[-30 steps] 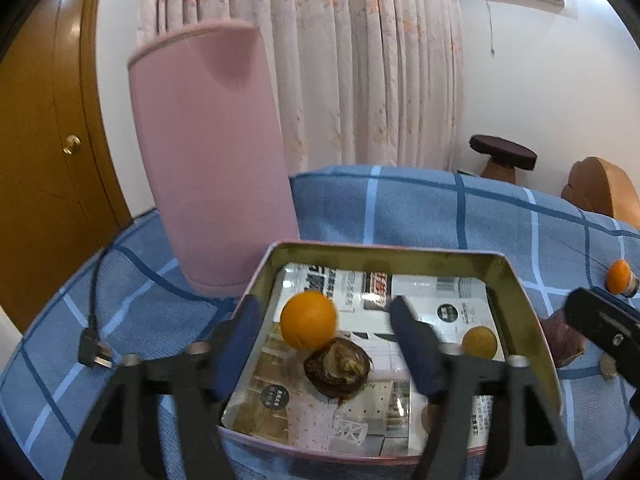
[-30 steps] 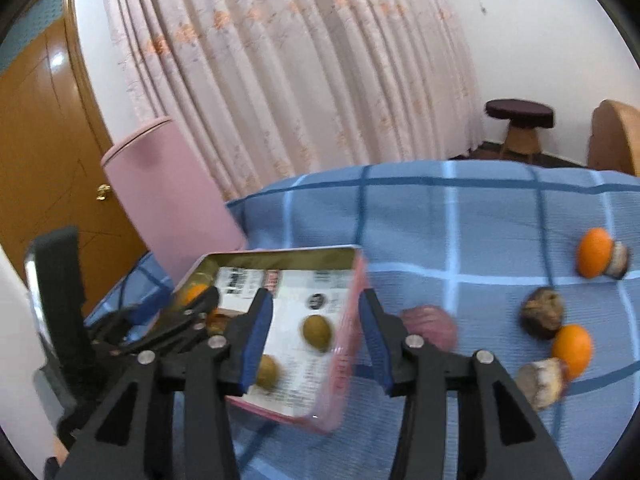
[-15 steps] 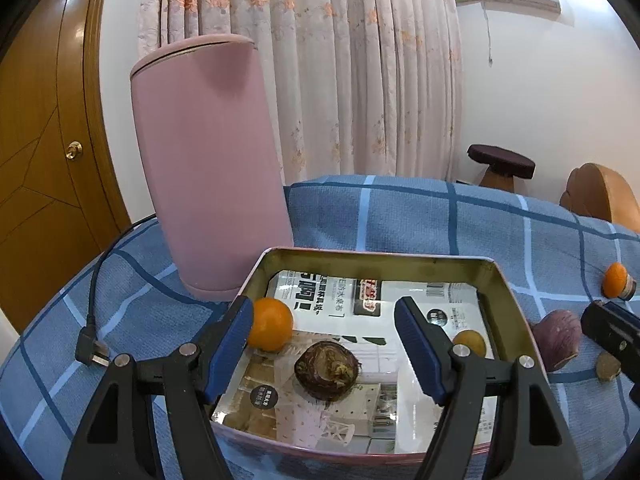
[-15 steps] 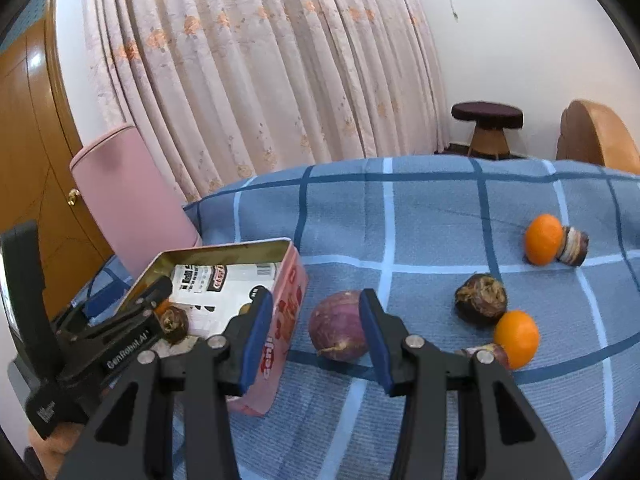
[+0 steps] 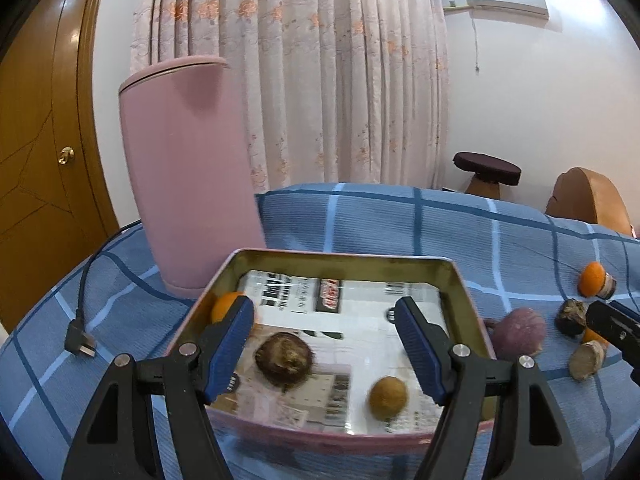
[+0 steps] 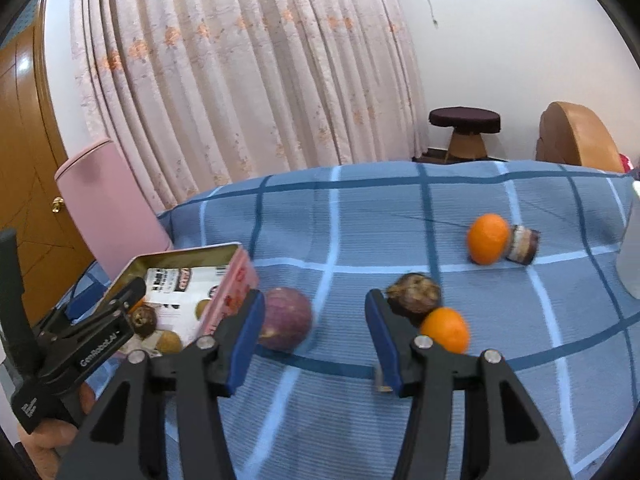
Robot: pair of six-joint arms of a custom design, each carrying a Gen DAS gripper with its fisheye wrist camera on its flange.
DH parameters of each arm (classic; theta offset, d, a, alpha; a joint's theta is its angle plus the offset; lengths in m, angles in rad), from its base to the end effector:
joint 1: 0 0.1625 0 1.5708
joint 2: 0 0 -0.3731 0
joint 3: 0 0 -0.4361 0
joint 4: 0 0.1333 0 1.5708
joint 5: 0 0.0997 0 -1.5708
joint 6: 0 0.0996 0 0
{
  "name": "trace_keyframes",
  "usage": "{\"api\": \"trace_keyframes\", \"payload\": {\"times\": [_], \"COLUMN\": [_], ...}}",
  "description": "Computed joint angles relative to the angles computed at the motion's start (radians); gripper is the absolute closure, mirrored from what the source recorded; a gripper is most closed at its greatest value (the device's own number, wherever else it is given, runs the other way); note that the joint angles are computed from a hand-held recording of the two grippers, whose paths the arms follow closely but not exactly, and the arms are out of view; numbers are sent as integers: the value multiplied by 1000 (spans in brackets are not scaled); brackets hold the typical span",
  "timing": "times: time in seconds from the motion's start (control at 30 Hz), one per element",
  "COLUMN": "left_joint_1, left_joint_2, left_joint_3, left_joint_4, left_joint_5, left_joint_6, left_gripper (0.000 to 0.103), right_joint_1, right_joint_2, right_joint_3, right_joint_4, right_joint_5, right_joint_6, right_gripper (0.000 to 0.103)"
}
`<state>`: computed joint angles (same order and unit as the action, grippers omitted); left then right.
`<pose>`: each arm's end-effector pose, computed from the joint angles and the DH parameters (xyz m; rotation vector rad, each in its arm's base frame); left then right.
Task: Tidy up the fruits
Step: 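Withdraw both grippers from the tin back toward the remaining fruits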
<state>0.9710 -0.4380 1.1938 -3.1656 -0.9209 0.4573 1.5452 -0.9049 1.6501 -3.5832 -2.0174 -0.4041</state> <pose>-0.2810 -0.7538 0.0428 0.8765 2.1983 -1.0972 0.0732 -0.6686 0.2284 0.0507 -2.1170 1.3981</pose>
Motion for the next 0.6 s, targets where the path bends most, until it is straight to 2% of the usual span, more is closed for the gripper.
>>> {"api": "trace_keyframes", "payload": {"times": [0.3, 0.5, 0.6], "left_joint_1": [-29, -36, -38], "left_joint_2": [-12, -21, -24], "left_joint_3": [57, 73, 78], "left_joint_4": [-3, 23, 31], "left_joint_5": [-20, -34, -39], "left_joint_6": [1, -18, -25], "left_gripper": [29, 29, 29], "right_joint_1": [-40, -59, -78], "right_joint_2": [-80, -121, -152], "right_joint_3": [73, 113, 136], "right_joint_4": [-6, -31, -1], "right_joint_5": [-4, -33, -35], "right_joint_6": [30, 23, 46], "right_gripper": [48, 48, 48]}}
